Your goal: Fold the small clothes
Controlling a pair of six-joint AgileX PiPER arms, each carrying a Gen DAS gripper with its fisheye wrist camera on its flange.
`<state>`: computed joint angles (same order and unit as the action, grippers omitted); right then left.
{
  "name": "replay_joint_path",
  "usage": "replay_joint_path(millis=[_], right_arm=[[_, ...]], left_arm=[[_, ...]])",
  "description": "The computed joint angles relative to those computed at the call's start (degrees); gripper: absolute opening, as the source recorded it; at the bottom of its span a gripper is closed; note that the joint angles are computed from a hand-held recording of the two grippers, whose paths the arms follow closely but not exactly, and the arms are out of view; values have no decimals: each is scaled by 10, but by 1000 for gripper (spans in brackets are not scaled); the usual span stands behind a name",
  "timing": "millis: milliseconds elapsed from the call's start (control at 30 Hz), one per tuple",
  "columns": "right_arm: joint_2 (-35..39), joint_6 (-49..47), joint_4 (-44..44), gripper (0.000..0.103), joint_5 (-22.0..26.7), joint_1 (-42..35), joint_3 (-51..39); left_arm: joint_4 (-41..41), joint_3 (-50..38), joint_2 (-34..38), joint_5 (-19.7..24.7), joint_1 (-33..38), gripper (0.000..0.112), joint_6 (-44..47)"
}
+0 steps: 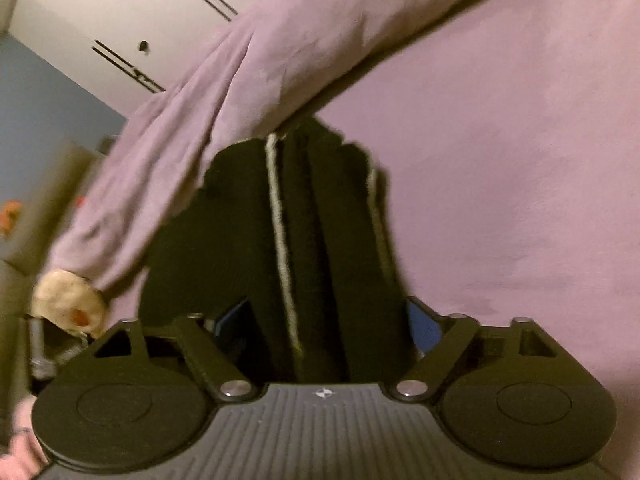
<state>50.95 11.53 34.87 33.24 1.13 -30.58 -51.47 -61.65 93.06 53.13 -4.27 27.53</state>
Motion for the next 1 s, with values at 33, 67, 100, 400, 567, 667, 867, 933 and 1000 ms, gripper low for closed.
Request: replay_joint_path(millis=[33,67,100,400,567,667,867,933,1000], right_arm=[[15,-19,15,78,-10,3,-1],[28,-31,20,76,-12,6,-8],[32,-53,40,72,-8,1,-11],[68,-131,138,62,0,-18,-12],[41,17,19,50,-25,59,-32],[24,75,-15,48,-42,103,-47],[28,268,-173,47,-67,218,-108],[41,304,-203,47,-68,254,-127],[60,375,-260,47,-81,304,-145]], left_arm=[[-5,2,0,2,4,103,10],[-11,3,2,1,5,103,20],[-11,3,3,2,6,101,19],[-60,27,1,3,32,90,45],[-82,45,-18,15,54,68,48],[-88,41,-27,30,63,59,41],[-79,25,-53,70,84,56,26],[-64,17,-66,85,100,55,17],[-40,7,-83,100,121,55,6]])
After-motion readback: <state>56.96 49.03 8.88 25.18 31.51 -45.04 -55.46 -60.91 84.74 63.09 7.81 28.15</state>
